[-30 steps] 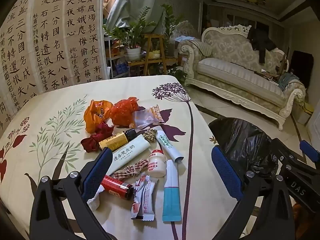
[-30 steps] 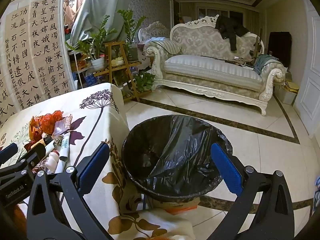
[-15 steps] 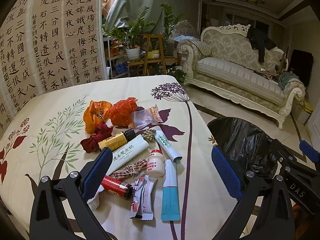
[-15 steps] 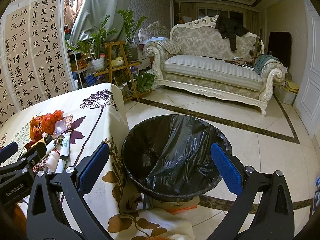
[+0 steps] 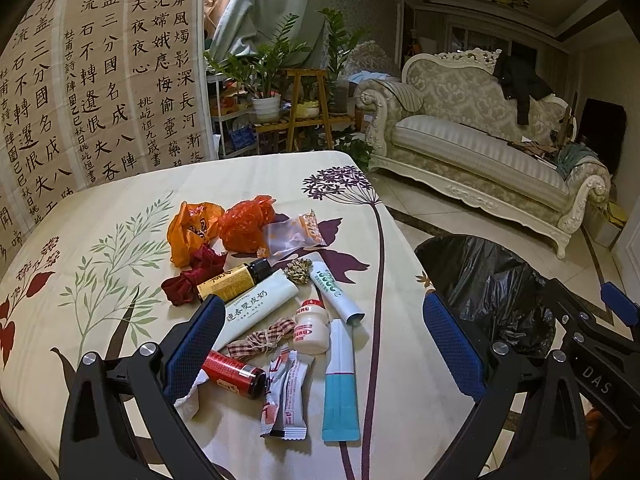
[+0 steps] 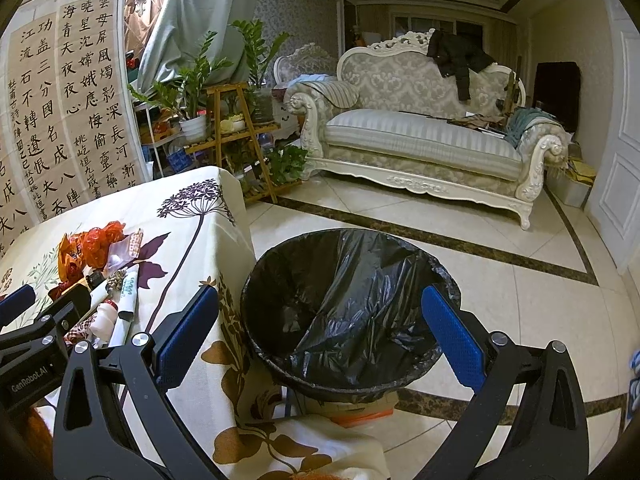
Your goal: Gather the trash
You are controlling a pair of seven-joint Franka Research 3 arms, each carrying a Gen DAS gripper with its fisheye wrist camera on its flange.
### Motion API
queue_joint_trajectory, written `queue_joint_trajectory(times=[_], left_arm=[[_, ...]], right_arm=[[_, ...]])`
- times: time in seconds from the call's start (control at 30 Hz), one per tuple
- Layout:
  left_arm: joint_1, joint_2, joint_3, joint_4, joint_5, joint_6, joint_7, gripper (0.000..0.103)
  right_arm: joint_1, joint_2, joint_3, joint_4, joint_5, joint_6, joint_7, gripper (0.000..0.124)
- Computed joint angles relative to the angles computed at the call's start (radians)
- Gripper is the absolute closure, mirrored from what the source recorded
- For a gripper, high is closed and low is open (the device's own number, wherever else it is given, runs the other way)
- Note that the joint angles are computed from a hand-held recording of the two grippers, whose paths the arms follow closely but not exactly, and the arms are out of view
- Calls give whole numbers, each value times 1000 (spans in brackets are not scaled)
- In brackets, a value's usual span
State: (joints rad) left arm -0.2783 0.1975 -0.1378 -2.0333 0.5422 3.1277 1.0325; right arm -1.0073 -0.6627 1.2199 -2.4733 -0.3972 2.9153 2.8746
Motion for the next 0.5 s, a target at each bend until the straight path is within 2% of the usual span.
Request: queue_joint_trajectory(times=[0.13, 0.5], left_arm=[[16, 0, -19, 0, -23, -2, 24, 6], [-5, 2, 2, 2, -10, -1, 11, 6]], right_arm=[[4, 2, -4, 1, -3, -3, 0, 25], [19, -3, -19, -17, -9, 4, 7, 25]])
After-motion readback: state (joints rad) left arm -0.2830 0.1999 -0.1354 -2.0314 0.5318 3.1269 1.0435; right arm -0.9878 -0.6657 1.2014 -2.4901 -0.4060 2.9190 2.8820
